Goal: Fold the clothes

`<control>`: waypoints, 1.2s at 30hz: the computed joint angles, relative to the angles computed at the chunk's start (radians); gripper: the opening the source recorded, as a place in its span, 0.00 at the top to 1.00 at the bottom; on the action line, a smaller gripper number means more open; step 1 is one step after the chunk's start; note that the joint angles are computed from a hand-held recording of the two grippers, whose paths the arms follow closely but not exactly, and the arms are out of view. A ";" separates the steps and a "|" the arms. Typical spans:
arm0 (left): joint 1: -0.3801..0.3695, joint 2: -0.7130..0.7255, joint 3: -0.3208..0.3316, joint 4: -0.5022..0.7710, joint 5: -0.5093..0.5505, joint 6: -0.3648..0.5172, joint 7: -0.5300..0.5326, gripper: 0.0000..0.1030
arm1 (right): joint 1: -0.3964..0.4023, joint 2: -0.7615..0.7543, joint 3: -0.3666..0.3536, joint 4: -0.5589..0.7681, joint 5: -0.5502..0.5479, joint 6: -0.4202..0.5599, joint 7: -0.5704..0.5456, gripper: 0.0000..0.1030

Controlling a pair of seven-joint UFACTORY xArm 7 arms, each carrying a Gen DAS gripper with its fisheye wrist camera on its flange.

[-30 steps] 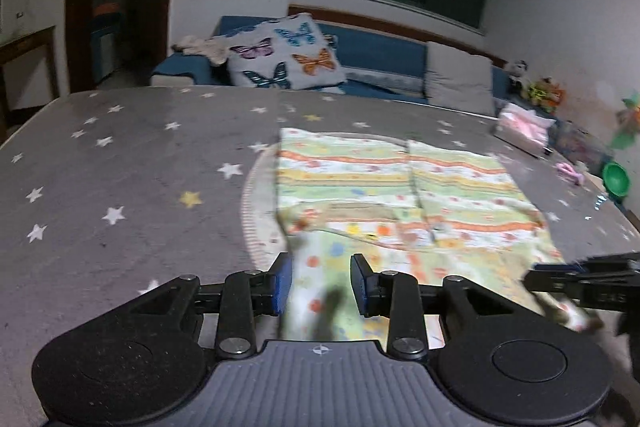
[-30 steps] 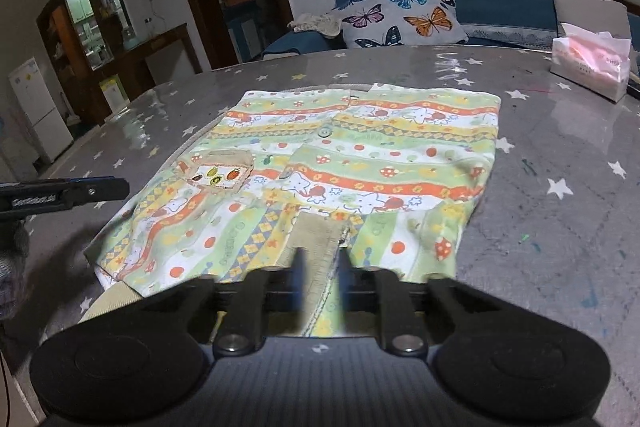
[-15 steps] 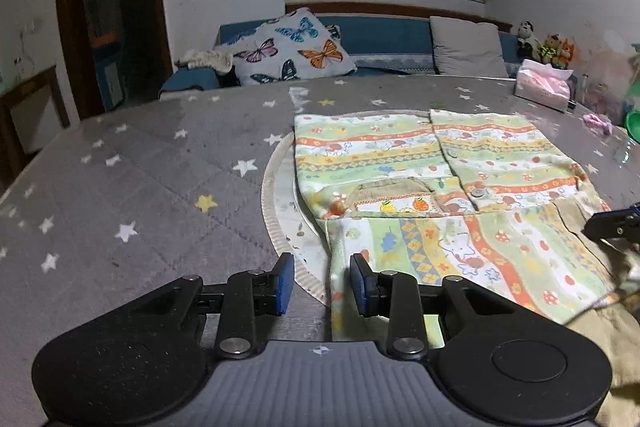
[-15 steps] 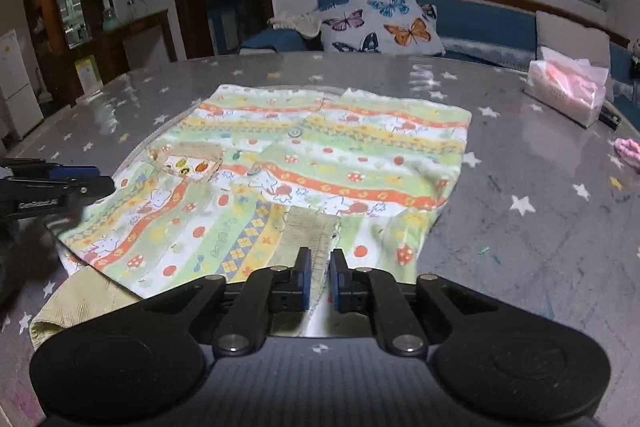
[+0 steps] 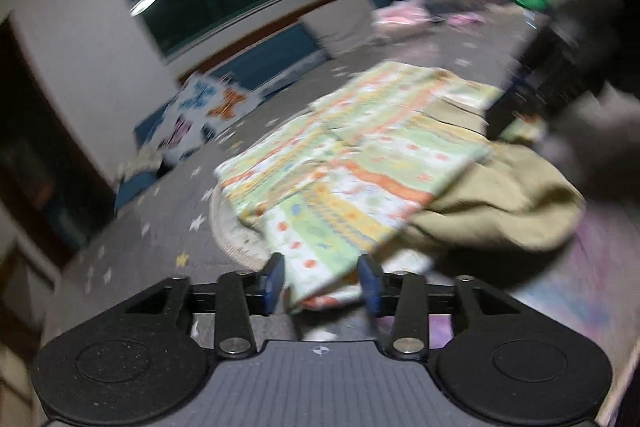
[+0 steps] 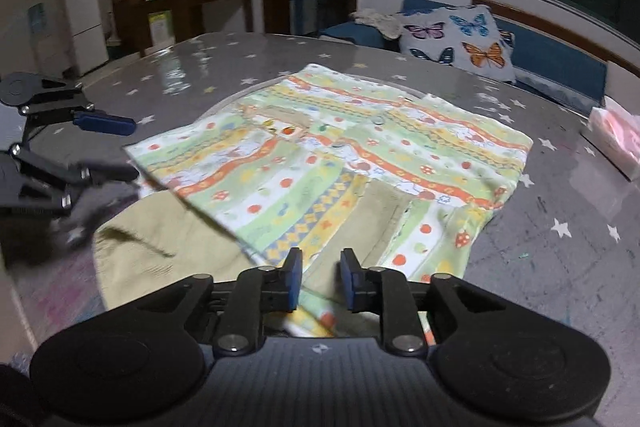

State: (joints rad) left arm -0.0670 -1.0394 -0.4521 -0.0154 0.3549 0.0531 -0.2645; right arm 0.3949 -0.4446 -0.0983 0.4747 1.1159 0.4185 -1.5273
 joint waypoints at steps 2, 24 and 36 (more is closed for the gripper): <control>-0.010 0.023 -0.022 -0.003 0.020 -0.049 0.021 0.49 | -0.009 -0.024 0.005 -0.018 -0.034 0.006 0.000 0.74; 0.050 0.428 0.032 0.172 -0.244 -0.349 0.092 0.90 | 0.287 -0.084 -0.206 -0.061 0.035 -0.129 -0.256 0.57; 0.063 0.121 -0.054 -0.005 -0.197 -0.208 0.131 0.51 | 0.066 0.009 -0.090 0.075 0.016 0.114 -0.012 0.88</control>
State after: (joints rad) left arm -0.0041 -0.9185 -0.5062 -0.0203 0.1583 -0.1551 -0.1337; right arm 0.4606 -0.4352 -0.1886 0.5494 1.1323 0.5323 -1.5397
